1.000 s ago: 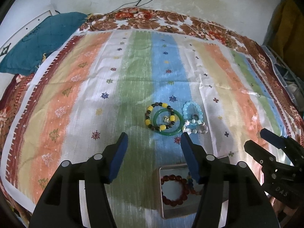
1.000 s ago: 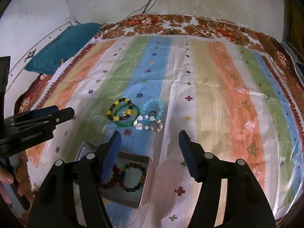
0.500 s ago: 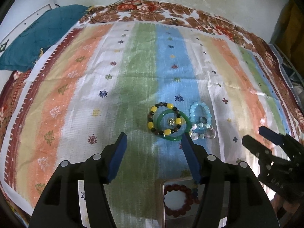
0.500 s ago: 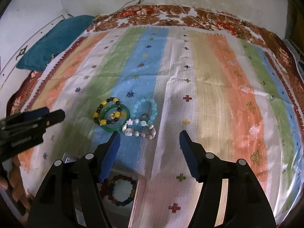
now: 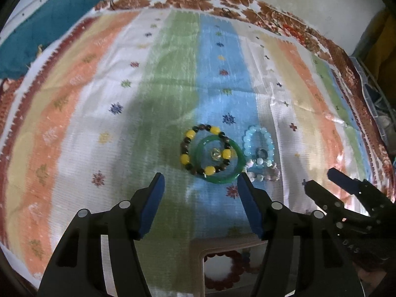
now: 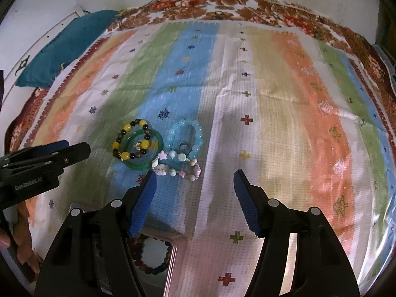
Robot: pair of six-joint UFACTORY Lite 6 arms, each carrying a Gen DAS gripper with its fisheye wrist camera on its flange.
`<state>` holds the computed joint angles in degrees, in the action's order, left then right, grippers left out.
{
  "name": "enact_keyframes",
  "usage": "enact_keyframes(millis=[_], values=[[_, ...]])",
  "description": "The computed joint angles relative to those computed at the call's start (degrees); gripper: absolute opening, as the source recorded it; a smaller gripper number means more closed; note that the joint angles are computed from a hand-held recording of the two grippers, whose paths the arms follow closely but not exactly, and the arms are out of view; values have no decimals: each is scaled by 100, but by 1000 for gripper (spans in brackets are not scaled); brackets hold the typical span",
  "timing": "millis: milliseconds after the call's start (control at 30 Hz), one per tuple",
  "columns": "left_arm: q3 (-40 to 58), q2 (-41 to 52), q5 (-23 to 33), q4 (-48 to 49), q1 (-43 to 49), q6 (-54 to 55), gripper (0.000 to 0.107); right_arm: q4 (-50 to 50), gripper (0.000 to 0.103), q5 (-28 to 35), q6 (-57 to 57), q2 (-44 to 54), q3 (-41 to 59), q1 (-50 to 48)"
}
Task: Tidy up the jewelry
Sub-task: 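Move both open tools back toward the remaining bracelets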
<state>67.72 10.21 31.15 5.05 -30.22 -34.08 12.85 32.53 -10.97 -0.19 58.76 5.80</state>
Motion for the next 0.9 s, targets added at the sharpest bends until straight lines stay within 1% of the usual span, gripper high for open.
enact_keyframes(millis=[67, 233, 433, 667, 900], values=[[110, 131, 92, 571, -120, -433, 61, -44, 64, -35, 38, 86, 27, 26], [303, 419, 156, 730, -89, -444, 62, -109, 64, -130, 122, 313, 125, 44], [494, 746, 179, 487, 94, -94, 62, 76, 64, -164, -46, 598, 255, -44], [684, 1069, 198, 493, 194, -40, 62, 282, 64, -132, -164, 967, 433, -109], [841, 1370, 99, 407, 343, 144, 62, 180, 64, -184, -107, 1240, 583, -24]])
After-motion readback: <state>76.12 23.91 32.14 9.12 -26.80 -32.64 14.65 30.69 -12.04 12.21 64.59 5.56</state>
